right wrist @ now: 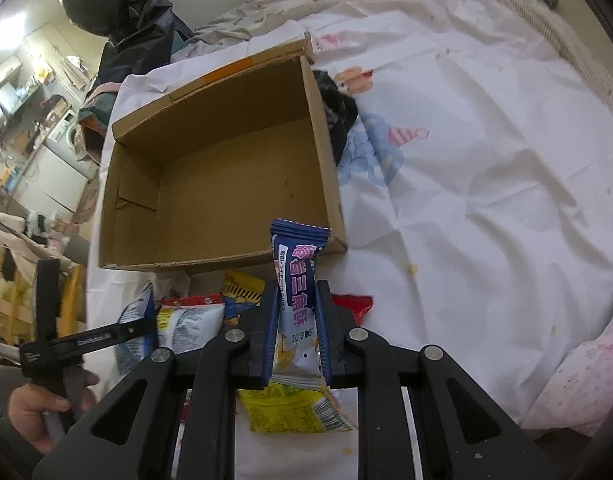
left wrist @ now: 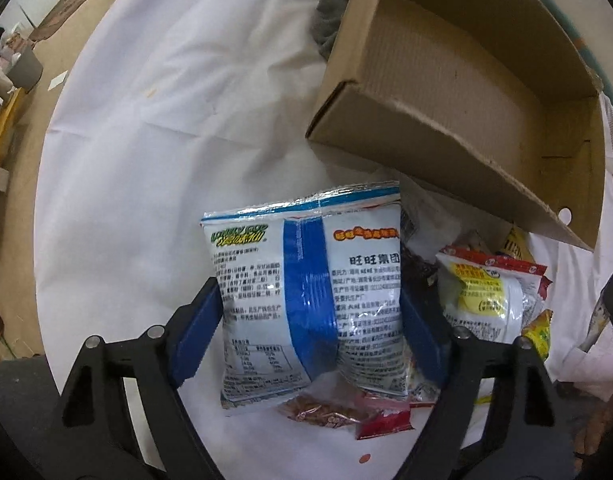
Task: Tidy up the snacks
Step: 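Grasp the blue-and-white chip bag with the left tool while the right tool grasps a purple candy bar, then carry both snacks over the box and open both tools to drop them inside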
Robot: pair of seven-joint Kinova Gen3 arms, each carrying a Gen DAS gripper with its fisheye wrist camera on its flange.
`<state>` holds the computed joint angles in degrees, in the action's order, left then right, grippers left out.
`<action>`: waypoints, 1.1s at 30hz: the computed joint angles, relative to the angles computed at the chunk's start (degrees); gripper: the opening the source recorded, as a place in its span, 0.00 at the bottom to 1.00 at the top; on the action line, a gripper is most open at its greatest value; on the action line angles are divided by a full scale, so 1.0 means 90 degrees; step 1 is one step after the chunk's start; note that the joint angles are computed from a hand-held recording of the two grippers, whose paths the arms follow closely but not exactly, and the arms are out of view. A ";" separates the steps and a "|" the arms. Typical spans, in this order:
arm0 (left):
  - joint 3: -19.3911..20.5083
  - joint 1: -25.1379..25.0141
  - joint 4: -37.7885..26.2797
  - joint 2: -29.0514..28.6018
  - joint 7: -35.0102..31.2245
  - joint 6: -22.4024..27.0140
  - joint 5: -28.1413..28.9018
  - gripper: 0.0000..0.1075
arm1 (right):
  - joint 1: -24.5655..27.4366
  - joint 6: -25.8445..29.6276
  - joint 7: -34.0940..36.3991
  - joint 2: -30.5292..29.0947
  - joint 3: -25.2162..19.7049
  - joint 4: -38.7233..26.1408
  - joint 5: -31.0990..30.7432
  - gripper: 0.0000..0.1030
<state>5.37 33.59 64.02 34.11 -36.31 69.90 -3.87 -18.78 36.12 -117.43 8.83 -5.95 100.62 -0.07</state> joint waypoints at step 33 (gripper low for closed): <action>-0.0358 0.0900 -0.1609 -0.0381 -0.0350 0.0415 -0.2494 0.58 | 0.0406 -0.0539 0.1404 -0.0051 -0.0124 -0.0462 -0.1309 0.18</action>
